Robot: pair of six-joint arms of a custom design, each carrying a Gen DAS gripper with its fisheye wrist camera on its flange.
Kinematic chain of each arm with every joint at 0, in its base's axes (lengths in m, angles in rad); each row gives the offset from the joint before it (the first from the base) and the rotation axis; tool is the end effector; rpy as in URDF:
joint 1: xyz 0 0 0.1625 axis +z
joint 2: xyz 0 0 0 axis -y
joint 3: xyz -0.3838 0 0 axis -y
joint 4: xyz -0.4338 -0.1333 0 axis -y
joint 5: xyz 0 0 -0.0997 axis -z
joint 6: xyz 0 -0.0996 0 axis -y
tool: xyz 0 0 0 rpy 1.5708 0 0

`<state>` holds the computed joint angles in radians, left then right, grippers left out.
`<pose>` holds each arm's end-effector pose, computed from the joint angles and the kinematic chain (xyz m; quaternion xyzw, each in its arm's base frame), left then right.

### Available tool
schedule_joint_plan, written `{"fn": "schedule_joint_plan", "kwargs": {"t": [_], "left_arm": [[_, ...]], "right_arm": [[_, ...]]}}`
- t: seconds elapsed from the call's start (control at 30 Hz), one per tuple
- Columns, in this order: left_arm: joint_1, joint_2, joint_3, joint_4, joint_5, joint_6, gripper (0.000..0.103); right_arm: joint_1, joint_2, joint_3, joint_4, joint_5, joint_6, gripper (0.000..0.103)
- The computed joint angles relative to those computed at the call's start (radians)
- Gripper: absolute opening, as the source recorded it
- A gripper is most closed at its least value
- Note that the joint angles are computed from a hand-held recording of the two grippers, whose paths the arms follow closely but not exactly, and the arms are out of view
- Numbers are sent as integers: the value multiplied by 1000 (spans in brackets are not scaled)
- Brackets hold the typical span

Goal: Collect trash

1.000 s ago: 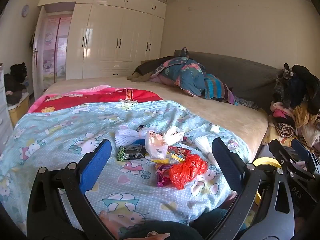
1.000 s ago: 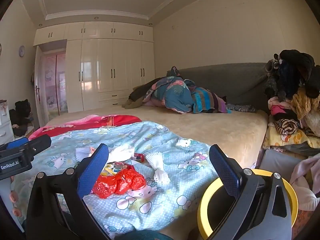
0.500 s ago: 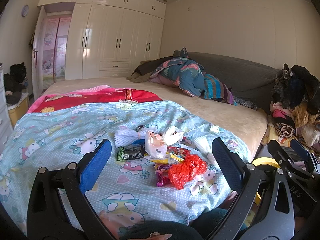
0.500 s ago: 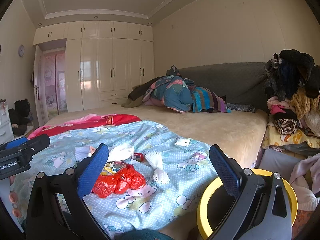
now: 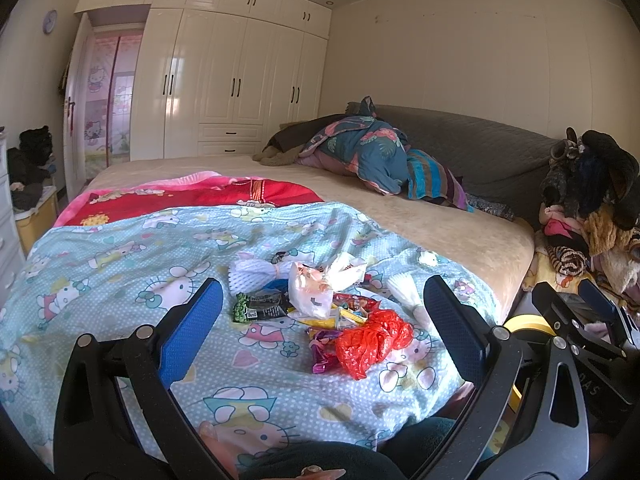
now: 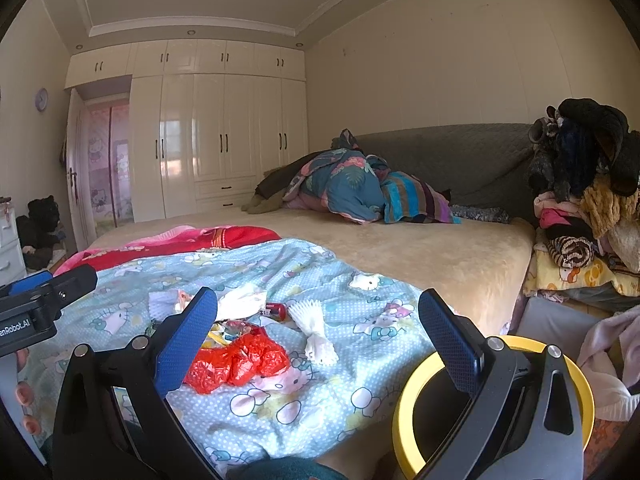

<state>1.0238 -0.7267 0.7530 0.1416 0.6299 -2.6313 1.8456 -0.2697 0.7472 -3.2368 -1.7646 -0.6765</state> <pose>-0.2136 -0.7617 0.2980 0.0908 0.7355 -0.5815 0.3357 0.3495 -0.8190 0.1214 0.3295 -0.7579 0.5301 0.1897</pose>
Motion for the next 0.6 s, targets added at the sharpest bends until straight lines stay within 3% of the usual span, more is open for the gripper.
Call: {"fn": "schedule_joint_plan", "kwargs": {"t": [0.6], "left_arm": [[-3, 31, -53, 57, 2, -32, 93]], "right_arm": [[-4, 0, 2, 10, 2, 0, 98]]}}
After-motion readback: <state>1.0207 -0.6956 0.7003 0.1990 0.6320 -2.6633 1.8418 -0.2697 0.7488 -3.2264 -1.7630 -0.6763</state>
